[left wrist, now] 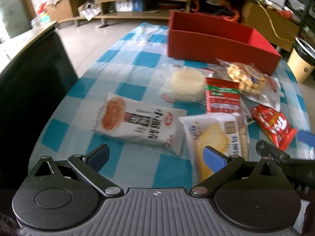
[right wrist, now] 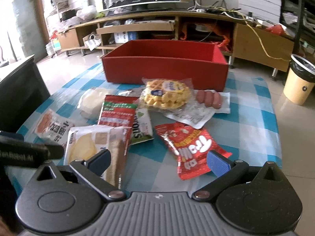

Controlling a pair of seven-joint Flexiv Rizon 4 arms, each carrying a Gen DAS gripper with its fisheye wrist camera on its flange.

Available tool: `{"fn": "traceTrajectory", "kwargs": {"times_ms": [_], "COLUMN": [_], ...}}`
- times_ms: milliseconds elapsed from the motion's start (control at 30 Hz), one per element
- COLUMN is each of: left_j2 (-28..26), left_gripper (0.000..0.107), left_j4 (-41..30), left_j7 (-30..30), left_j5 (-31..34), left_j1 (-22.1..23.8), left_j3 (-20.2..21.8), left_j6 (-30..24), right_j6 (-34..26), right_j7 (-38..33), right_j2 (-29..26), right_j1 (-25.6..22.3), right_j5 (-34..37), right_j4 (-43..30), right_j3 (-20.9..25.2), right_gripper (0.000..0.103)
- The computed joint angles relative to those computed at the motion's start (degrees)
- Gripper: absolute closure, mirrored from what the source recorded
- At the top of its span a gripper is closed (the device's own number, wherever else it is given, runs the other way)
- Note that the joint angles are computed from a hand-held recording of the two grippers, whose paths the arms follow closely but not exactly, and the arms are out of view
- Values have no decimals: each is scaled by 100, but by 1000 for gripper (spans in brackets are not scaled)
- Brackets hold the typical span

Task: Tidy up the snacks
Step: 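Grasp the HORSH toast pack with the right tool while the left tool approaches the white spicy strip bag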

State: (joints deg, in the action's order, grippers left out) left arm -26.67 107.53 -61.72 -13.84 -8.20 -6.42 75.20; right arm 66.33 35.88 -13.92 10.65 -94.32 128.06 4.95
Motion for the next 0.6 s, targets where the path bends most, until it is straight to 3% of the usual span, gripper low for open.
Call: {"fn": "traceTrajectory", "kwargs": {"times_ms": [367, 600], "left_j2": [-161, -230], "left_gripper": [4, 4], "left_j4": [-432, -546], "left_j7": [-799, -869], "left_j5": [67, 100], "left_j1": [52, 111], "left_j3": [338, 273], "left_j6": [-356, -506], "right_j6": [698, 542], "right_j7": [-377, -1536], "right_j2": [-683, -1169], "right_j1": [123, 572], "right_j5": [-197, 670], "right_j4": [-732, -1130], "right_j3": [-27, -124], "right_gripper": [0, 0]}}
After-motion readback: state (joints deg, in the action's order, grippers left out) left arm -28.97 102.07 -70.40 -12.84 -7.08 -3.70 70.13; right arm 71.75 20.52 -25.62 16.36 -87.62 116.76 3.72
